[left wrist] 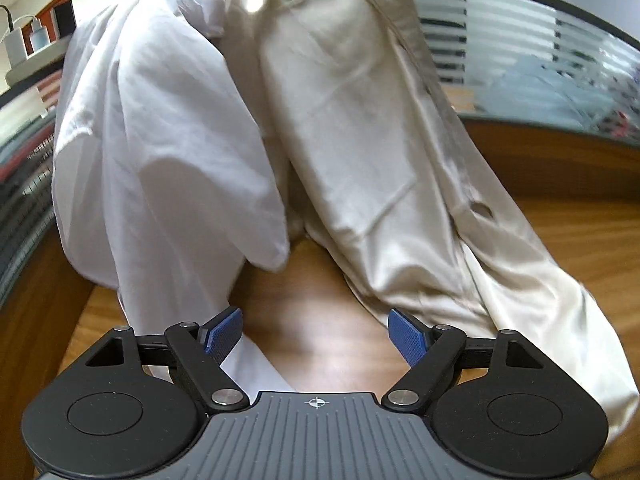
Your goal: Fold clothes
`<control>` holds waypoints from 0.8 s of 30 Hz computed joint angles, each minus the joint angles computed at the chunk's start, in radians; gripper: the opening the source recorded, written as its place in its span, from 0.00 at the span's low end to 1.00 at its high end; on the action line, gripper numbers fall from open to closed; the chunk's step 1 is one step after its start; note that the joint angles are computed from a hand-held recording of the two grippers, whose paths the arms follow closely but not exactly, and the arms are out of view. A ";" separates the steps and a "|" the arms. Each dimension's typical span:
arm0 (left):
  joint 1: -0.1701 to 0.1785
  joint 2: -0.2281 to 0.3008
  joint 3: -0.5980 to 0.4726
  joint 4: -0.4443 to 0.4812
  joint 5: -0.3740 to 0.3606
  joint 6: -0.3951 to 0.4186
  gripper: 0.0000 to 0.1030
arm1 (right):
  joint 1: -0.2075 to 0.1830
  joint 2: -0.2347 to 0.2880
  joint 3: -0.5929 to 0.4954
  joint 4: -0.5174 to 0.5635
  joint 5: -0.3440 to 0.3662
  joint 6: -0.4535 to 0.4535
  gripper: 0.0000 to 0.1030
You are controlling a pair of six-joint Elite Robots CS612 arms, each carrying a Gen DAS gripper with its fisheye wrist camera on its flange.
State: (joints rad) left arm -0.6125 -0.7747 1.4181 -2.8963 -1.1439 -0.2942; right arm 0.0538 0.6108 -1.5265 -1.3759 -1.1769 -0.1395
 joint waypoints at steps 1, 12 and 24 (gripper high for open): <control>0.004 0.003 -0.008 -0.002 0.001 0.003 0.81 | 0.007 -0.017 0.041 -0.048 -0.006 0.017 0.80; 0.047 0.055 -0.096 -0.058 -0.045 0.073 0.82 | 0.063 -0.239 0.523 -0.453 -0.017 0.062 0.84; 0.095 0.154 -0.343 -0.106 -0.134 0.225 0.80 | 0.101 -0.421 0.928 -0.715 -0.060 0.056 0.87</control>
